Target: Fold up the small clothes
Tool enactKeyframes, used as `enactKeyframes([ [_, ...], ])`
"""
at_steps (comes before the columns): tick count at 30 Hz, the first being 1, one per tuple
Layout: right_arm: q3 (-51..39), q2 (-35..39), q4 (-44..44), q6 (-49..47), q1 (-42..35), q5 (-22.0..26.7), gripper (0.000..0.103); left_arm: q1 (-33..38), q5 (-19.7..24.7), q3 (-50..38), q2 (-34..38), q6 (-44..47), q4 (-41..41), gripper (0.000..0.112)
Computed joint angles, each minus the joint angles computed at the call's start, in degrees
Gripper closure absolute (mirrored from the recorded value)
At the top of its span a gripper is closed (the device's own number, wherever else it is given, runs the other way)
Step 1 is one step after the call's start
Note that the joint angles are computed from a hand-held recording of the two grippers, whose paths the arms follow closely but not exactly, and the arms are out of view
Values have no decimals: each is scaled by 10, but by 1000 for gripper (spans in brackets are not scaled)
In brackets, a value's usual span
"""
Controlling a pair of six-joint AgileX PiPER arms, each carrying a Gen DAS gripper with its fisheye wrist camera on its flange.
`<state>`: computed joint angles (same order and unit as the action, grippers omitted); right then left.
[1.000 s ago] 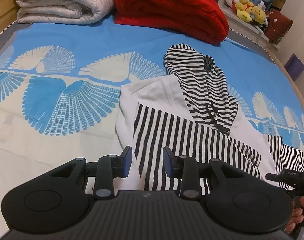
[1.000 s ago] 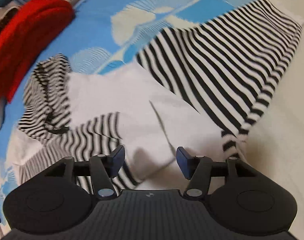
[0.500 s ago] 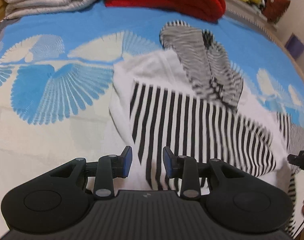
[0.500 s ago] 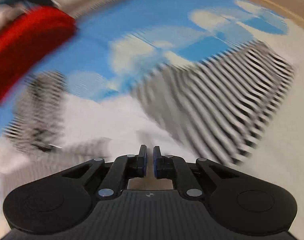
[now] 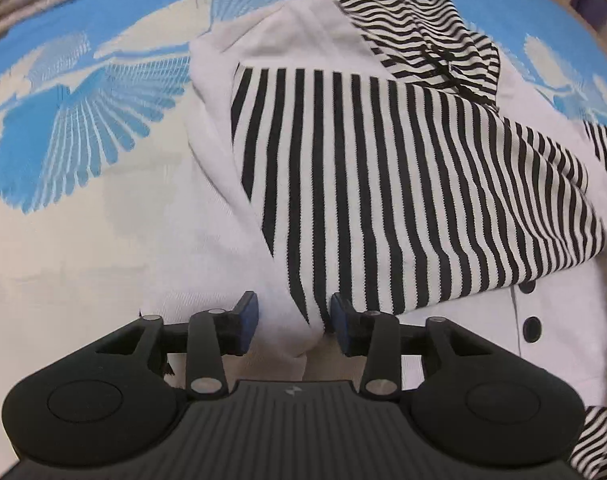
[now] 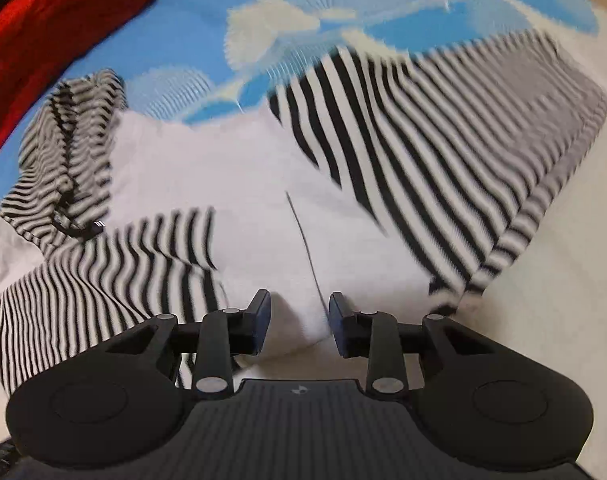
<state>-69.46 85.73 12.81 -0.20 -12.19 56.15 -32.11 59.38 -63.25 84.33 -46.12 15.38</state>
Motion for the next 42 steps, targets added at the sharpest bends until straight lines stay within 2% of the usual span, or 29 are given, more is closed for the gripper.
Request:
enactKeyframes([
  [7,-44,-20,49,-38,-44,38,68,-42,31,-66,-9,-32,32,67],
  [10,-75,-20,80,-66,-82,64,68,-65,42,-104,-8,-44,45,66],
  [16,-127,-4,122,-120,-189,79,68,-105,64,-162,-4,-56,72,65],
  [21,-178,47,159,-187,-290,66,68,-124,73,-186,-1,-52,81,63],
  [27,-295,188,190,-218,-389,70,68,-121,73,-192,5,-42,79,63],
  [33,-367,290,199,-144,-418,91,68,-114,72,-196,8,-42,77,63],
  [42,-364,327,195,-116,-403,53,68,-110,66,-196,9,-31,70,63],
])
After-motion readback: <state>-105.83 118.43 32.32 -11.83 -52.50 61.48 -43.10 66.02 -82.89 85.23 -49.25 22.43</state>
